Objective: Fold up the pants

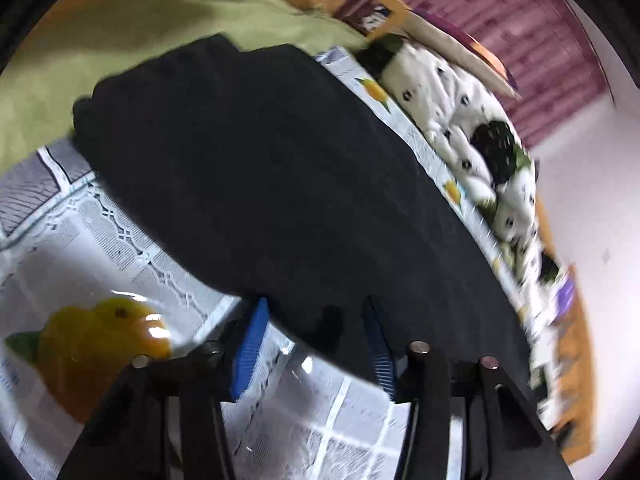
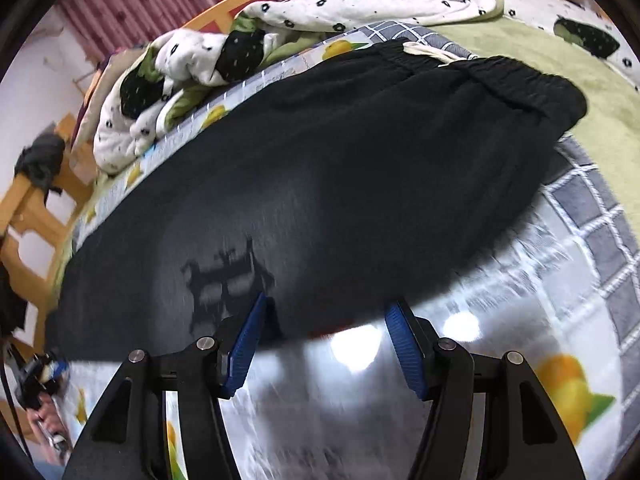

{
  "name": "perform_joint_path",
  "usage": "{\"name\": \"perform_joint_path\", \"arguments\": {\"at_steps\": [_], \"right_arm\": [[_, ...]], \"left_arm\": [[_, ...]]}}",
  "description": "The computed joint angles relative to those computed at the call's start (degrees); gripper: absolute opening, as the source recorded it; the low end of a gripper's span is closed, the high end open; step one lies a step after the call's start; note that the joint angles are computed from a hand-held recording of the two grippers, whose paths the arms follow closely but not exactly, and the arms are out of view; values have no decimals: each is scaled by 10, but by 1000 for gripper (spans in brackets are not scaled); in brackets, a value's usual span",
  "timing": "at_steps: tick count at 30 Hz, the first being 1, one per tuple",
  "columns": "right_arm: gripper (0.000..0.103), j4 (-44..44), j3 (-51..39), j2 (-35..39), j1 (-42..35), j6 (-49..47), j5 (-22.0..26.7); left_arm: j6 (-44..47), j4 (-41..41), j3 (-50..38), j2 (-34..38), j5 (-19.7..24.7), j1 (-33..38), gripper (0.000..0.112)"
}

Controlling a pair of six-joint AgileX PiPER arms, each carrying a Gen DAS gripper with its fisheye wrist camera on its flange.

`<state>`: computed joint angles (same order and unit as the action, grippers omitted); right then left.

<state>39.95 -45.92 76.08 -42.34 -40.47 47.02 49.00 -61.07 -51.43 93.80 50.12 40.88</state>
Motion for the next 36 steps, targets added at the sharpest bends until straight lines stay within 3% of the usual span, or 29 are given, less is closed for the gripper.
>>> {"name": "perform_joint_path", "arguments": {"at_steps": [1,2,5,11,17,22,26,28,29,30,31,33,36], "right_arm": [[46,-14,-9,8,18,26,-17],[32,-25,-19,18,31,45,-26],[17,-14,-46,21,42,44,-16],[14,-1,-118,-8,77,71,-12],[13,-54,-271,84,135,159,-10],[13,-132,-441,227,191,250,-13],[22,-210,-599,359,230,341,33],[28,-235,-650,403,243,372,60],[30,-244,-643,404,248,377,51],[30,-243,-613,388,252,367,23],[35,-234,-573,364,253,346,-13],[51,-240,-490,306,258,324,-63],[55,-238,-368,207,250,288,-91]], "left_arm": [[-33,22,-20,12,0,-3,18],[-63,48,-36,19,-2,-8,9],[-41,29,-55,22,44,19,6],[-30,31,-131,-41,26,-33,6],[-110,106,-308,34,-42,-125,6],[-229,218,-481,159,-77,-203,6],[-330,306,-583,250,-85,-248,10],[-386,363,-585,257,-113,-266,11],[-407,386,-591,260,-114,-272,13],[-407,387,-589,256,-106,-272,24],[-403,383,-588,255,-96,-269,43],[-389,368,-533,218,-102,-260,63],[-318,327,-428,149,-121,-242,63]]}}
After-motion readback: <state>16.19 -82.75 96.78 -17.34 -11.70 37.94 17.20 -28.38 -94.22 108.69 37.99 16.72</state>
